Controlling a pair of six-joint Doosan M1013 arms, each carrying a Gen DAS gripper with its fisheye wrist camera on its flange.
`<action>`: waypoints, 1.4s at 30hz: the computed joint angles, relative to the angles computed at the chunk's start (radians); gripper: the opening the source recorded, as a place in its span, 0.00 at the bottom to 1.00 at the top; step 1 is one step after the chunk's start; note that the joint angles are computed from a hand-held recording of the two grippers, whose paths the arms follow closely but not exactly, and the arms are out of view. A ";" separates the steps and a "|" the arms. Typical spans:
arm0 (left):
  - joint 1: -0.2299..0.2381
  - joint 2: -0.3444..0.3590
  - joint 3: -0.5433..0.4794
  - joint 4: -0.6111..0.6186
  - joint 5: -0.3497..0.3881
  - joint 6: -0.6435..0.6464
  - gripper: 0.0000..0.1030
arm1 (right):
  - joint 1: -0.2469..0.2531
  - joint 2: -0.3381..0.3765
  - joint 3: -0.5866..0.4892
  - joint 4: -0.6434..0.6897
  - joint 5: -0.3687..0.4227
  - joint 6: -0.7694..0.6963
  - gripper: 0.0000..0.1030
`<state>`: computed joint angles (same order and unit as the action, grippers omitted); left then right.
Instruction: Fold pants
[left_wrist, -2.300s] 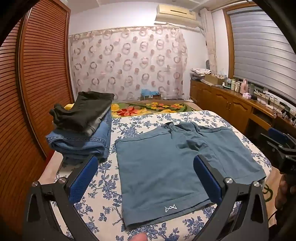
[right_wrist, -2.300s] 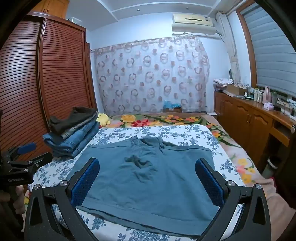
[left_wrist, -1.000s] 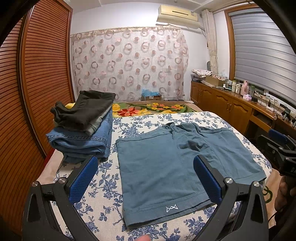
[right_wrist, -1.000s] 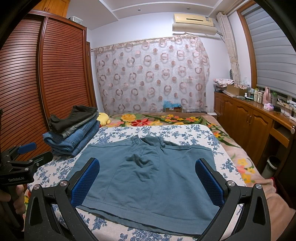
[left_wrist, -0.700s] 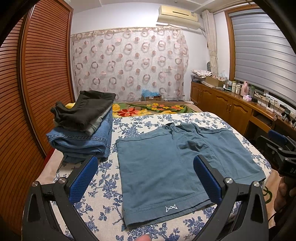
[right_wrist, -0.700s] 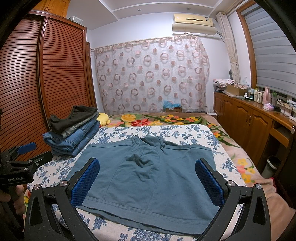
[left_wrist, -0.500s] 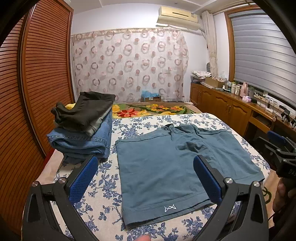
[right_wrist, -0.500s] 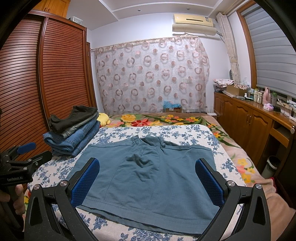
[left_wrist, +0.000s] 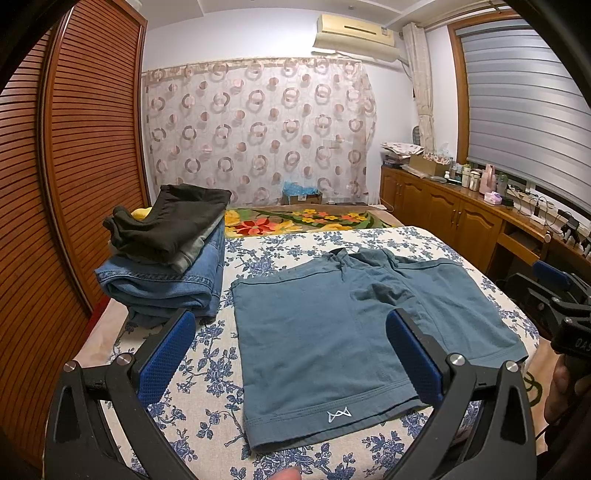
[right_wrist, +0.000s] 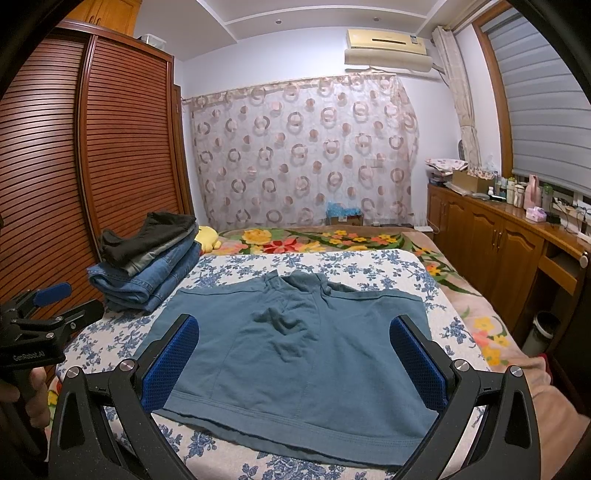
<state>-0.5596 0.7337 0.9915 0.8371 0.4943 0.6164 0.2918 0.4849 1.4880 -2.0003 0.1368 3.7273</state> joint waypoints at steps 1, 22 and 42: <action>0.000 0.000 0.000 -0.002 -0.001 0.002 1.00 | 0.000 0.000 -0.001 -0.001 0.000 0.001 1.00; 0.001 0.000 0.000 0.001 -0.002 -0.001 1.00 | 0.001 0.003 -0.003 -0.042 0.000 0.035 1.00; 0.037 0.049 -0.057 -0.232 0.075 0.194 1.00 | -0.025 0.022 -0.035 1.027 -0.047 -1.048 1.00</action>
